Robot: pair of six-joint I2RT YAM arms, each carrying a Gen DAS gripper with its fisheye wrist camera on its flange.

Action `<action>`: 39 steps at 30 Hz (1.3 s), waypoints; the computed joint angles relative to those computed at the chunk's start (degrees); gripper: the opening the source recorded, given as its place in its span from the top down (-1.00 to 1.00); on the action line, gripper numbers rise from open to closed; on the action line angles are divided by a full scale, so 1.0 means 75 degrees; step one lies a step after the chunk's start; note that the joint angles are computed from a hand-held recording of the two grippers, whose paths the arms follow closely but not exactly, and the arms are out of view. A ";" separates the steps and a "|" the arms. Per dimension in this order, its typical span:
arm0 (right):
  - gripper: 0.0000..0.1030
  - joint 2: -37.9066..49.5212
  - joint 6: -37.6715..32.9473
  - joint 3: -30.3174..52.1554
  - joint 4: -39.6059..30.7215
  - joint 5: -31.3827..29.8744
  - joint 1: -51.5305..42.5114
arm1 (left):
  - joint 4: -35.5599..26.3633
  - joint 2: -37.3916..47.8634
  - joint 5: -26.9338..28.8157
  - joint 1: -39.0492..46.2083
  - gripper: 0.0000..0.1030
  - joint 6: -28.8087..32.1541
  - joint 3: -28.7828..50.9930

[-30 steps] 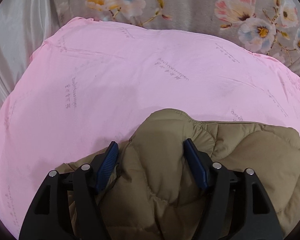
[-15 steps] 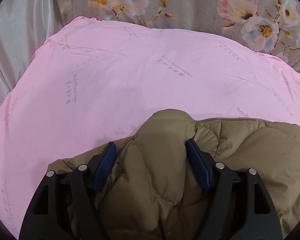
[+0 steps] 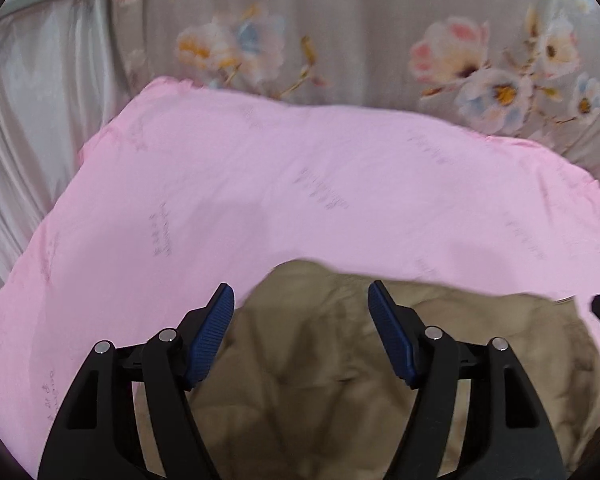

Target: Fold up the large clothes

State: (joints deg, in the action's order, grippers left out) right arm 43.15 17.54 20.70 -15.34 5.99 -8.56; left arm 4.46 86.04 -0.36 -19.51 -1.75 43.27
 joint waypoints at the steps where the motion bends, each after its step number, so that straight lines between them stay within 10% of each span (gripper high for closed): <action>1: 0.71 0.0134 0.0135 0.0104 0.0051 0.0109 0.0301 | -0.0131 -0.0156 -0.0088 -0.0275 -0.31 -0.0050 0.0046; 9: 0.70 0.2269 0.0806 0.0101 0.1516 0.0715 0.1494 | 0.0082 0.1230 -0.1857 -0.1978 -0.31 -0.0523 0.0625; 39: 0.71 0.4258 0.0886 -0.0301 0.3471 0.1552 0.2048 | 0.1842 0.2698 -0.2567 -0.2168 -0.40 -0.0707 0.0300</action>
State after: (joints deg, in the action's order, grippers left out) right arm 75.09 24.18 18.45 10.69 17.63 6.80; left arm 18.27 106.27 -19.62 -35.77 -7.06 45.52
